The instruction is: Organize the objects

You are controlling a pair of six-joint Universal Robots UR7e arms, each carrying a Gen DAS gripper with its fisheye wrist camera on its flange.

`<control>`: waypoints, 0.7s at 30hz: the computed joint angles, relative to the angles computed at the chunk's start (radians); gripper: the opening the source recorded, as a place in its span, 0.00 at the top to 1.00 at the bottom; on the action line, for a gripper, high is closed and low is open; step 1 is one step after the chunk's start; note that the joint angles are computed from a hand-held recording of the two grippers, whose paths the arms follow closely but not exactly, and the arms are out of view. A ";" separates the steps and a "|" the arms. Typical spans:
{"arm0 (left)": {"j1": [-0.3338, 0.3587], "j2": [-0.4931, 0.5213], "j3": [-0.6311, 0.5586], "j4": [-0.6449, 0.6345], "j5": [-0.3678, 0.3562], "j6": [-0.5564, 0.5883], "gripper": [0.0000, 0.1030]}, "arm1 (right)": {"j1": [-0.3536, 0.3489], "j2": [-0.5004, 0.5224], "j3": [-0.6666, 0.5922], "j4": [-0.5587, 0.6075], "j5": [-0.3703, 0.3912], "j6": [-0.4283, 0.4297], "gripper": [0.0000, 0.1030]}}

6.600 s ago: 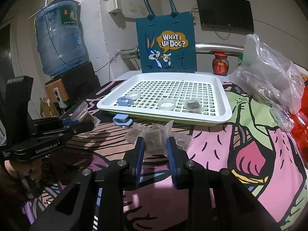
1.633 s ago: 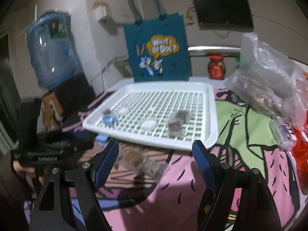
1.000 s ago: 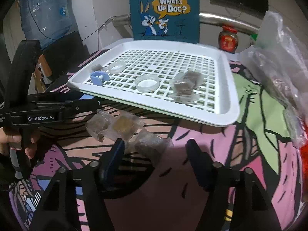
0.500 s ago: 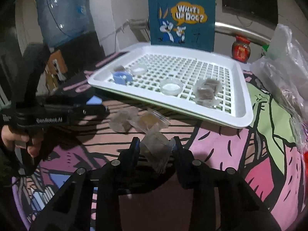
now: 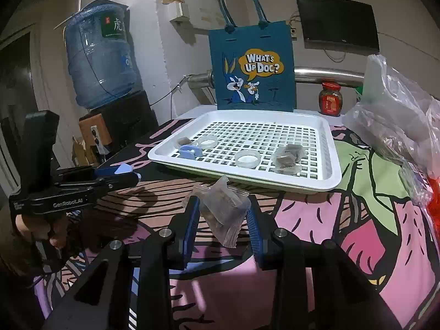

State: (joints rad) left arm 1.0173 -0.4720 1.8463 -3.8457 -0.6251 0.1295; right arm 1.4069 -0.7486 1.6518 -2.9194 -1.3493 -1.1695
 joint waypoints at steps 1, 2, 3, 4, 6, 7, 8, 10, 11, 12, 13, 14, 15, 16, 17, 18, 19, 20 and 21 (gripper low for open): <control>-0.001 0.002 0.000 -0.005 0.002 0.006 0.61 | 0.000 0.001 -0.003 0.002 -0.002 0.003 0.68; -0.002 0.004 -0.003 -0.009 0.004 0.013 0.61 | 0.000 0.000 -0.003 0.002 -0.002 0.004 0.68; -0.003 0.005 -0.002 -0.013 0.004 0.015 0.61 | -0.001 0.000 -0.002 0.002 -0.002 0.004 0.68; -0.004 0.007 -0.002 -0.018 0.005 0.020 0.61 | 0.000 0.000 -0.002 0.001 -0.004 0.004 0.68; -0.006 0.010 -0.003 -0.027 0.008 0.027 0.61 | 0.000 0.002 -0.002 -0.001 -0.006 0.001 0.68; -0.006 0.011 -0.002 -0.030 0.007 0.030 0.61 | 0.001 0.002 -0.003 0.000 -0.008 -0.001 0.68; -0.007 0.013 -0.003 -0.032 0.009 0.034 0.61 | 0.001 0.002 -0.003 0.002 -0.009 -0.002 0.68; -0.009 0.016 -0.004 -0.040 0.013 0.040 0.61 | 0.000 0.002 -0.004 0.005 -0.010 -0.001 0.68; -0.010 0.018 -0.005 -0.045 0.016 0.044 0.61 | -0.001 0.002 -0.005 0.007 -0.009 0.002 0.68; -0.011 0.020 -0.006 -0.048 0.017 0.050 0.61 | -0.001 0.002 -0.006 0.008 -0.008 0.004 0.68; -0.011 0.021 -0.007 -0.048 0.017 0.052 0.61 | -0.002 0.003 -0.007 0.010 -0.008 0.005 0.68; -0.013 0.023 -0.009 -0.047 0.020 0.056 0.61 | -0.001 0.004 -0.009 0.011 -0.008 0.007 0.68; -0.014 0.025 -0.011 -0.049 0.023 0.062 0.61 | -0.002 0.003 -0.010 0.014 -0.008 0.008 0.68; -0.015 0.027 -0.013 -0.051 0.023 0.068 0.61 | -0.001 0.004 -0.011 0.016 -0.009 0.009 0.68; -0.017 0.030 -0.013 -0.056 0.025 0.075 0.61 | -0.001 0.004 -0.012 0.019 -0.011 0.008 0.68; -0.019 0.034 -0.015 -0.064 0.028 0.086 0.61 | 0.000 0.005 -0.014 0.021 -0.013 0.010 0.68; -0.021 0.036 -0.016 -0.072 0.029 0.095 0.61 | 0.000 0.006 -0.016 0.024 -0.016 0.012 0.68; -0.022 0.038 -0.017 -0.078 0.029 0.103 0.61 | 0.000 0.006 -0.018 0.027 -0.017 0.014 0.68; -0.023 0.040 -0.018 -0.080 0.031 0.108 0.61 | 0.001 0.007 -0.021 0.029 -0.019 0.018 0.68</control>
